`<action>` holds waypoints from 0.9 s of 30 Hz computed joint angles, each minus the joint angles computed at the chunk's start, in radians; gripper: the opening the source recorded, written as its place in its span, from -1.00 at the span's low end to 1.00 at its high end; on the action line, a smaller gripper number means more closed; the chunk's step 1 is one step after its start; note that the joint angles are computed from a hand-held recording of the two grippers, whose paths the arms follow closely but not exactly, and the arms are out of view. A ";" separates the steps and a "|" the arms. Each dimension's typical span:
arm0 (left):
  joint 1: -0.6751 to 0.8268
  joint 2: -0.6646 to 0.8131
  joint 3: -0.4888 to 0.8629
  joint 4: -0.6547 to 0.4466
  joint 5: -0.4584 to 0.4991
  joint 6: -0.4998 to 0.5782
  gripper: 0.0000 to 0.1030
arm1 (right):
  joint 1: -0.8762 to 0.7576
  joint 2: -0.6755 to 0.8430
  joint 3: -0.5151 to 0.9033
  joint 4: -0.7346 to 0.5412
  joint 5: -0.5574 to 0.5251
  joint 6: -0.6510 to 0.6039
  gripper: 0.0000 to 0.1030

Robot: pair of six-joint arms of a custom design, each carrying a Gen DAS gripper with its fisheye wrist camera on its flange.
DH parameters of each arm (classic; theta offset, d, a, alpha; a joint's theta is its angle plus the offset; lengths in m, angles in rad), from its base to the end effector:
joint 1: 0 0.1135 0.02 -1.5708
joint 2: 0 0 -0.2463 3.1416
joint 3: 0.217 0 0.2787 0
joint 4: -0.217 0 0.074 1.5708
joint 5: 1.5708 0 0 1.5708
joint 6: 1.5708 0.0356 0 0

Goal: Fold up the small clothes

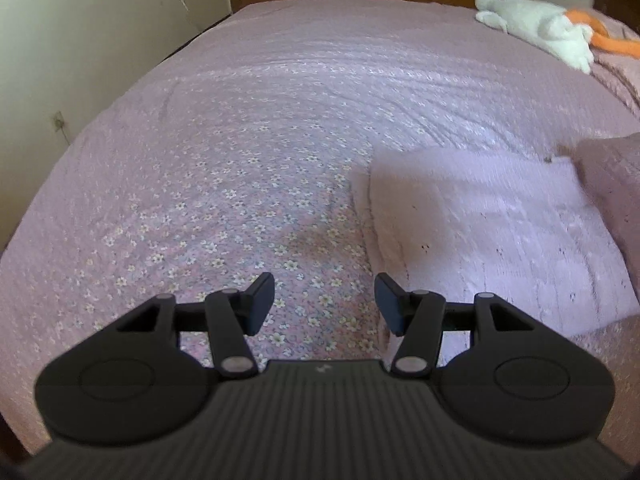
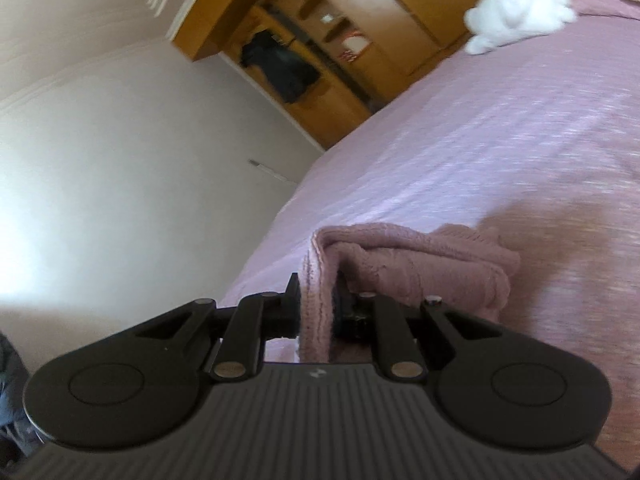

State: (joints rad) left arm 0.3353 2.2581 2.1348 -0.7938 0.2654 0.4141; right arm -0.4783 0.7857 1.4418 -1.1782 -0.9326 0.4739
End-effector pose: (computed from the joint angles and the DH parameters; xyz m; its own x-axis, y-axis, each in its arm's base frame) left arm 0.4938 0.1622 0.2439 -0.7534 0.1486 -0.6405 0.1488 0.9874 0.0541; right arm 0.1086 -0.0241 0.4538 -0.5508 0.5918 -0.5885 -0.1039 0.6510 0.7520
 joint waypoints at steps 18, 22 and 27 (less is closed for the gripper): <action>0.120 0.204 0.310 -0.088 0.056 -0.020 0.11 | 1.303 0.295 0.044 0.244 0.906 0.409 -0.68; 0.122 0.235 0.355 -0.096 0.055 -0.024 0.11 | 1.365 0.307 0.053 0.234 0.979 0.404 -0.63; 0.110 0.235 0.362 -0.097 0.080 -0.017 0.11 | 1.413 0.275 0.089 0.179 1.003 0.427 -0.19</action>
State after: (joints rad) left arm 0.4450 2.4931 2.4964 -0.8910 0.3453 0.3975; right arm 0.9348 1.0605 1.5310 -0.9988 0.0699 0.9010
